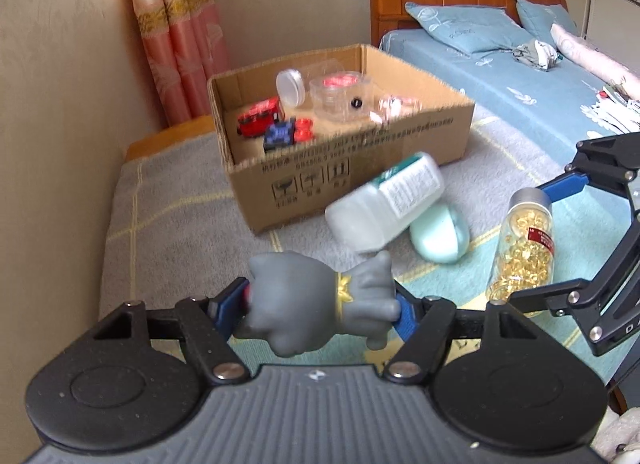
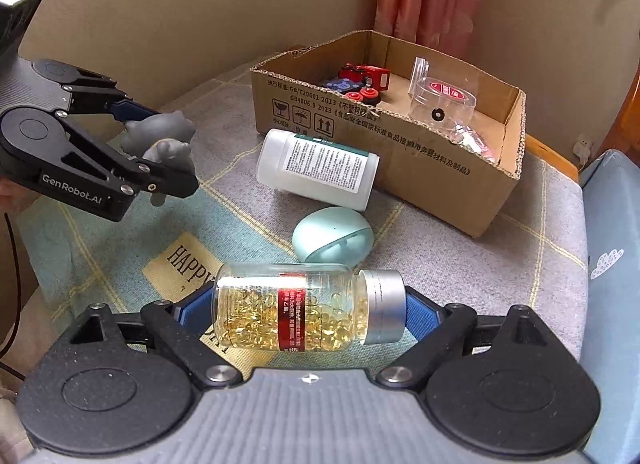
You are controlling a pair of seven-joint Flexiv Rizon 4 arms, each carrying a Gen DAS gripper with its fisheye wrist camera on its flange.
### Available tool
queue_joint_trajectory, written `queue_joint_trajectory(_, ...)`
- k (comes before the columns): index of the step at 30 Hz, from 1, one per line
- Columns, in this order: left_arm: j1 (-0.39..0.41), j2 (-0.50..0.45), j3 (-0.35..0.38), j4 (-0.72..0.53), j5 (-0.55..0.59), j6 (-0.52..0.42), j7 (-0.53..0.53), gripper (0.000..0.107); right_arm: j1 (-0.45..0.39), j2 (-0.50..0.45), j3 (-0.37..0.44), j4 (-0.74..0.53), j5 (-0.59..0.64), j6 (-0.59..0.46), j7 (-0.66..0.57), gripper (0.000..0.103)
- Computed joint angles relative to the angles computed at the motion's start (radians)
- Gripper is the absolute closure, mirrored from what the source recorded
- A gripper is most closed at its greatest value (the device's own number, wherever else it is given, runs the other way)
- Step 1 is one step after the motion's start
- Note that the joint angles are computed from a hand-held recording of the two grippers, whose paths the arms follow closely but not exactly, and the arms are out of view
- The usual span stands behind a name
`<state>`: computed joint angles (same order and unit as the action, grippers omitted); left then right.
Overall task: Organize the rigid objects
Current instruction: 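Carry the cat and capsule bottle into the box and release both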
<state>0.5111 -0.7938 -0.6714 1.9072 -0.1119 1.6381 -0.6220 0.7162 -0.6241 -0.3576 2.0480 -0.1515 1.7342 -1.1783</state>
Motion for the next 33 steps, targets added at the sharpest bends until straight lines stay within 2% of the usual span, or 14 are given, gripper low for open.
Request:
queue_joint_trajectory(4, 0.019, 0.004, -0.054, -0.025, 0.010, 0.011, 0.011, 0.035, 0.034, 0.028, -0.049, 0.019, 0.008, 0.014, -0.011, 0.007)
queue_joint_trajectory(8, 0.000, -0.013, -0.083, -0.092, 0.018, 0.004, 0.031, 0.035, 0.081, 0.038, -0.121, 0.017, 0.025, 0.024, -0.029, 0.007)
queue_joint_trajectory(13, -0.090, -0.042, -0.044, -0.209, -0.014, -0.027, 0.050, 0.035, 0.124, 0.031, -0.210, -0.012, 0.060, 0.039, -0.055, 0.007)
queue_joint_trajectory(16, -0.152, -0.054, 0.002, -0.280, -0.054, -0.054, 0.053, 0.035, 0.095, 0.017, -0.212, -0.067, 0.069, 0.026, -0.057, 0.007)
queue_joint_trajectory(20, -0.218, -0.064, 0.068, -0.344, -0.096, -0.070, 0.064, 0.035, 0.031, -0.010, -0.184, -0.160, 0.050, -0.017, -0.030, 0.007)
queue_joint_trajectory(26, -0.280, -0.073, 0.149, -0.406, -0.134, -0.083, 0.077, 0.035, -0.093, -0.081, -0.094, -0.320, -0.027, -0.113, 0.063, 0.007)
queue_joint_trajectory(28, -0.301, -0.077, 0.177, -0.430, -0.147, -0.096, 0.079, 0.035, -0.144, -0.102, -0.040, -0.370, -0.051, -0.151, 0.084, 0.007)
queue_joint_trajectory(33, -0.347, -0.091, 0.238, -0.486, -0.183, -0.134, 0.075, 0.035, -0.211, -0.161, 0.032, -0.460, -0.098, -0.228, 0.152, 0.007)
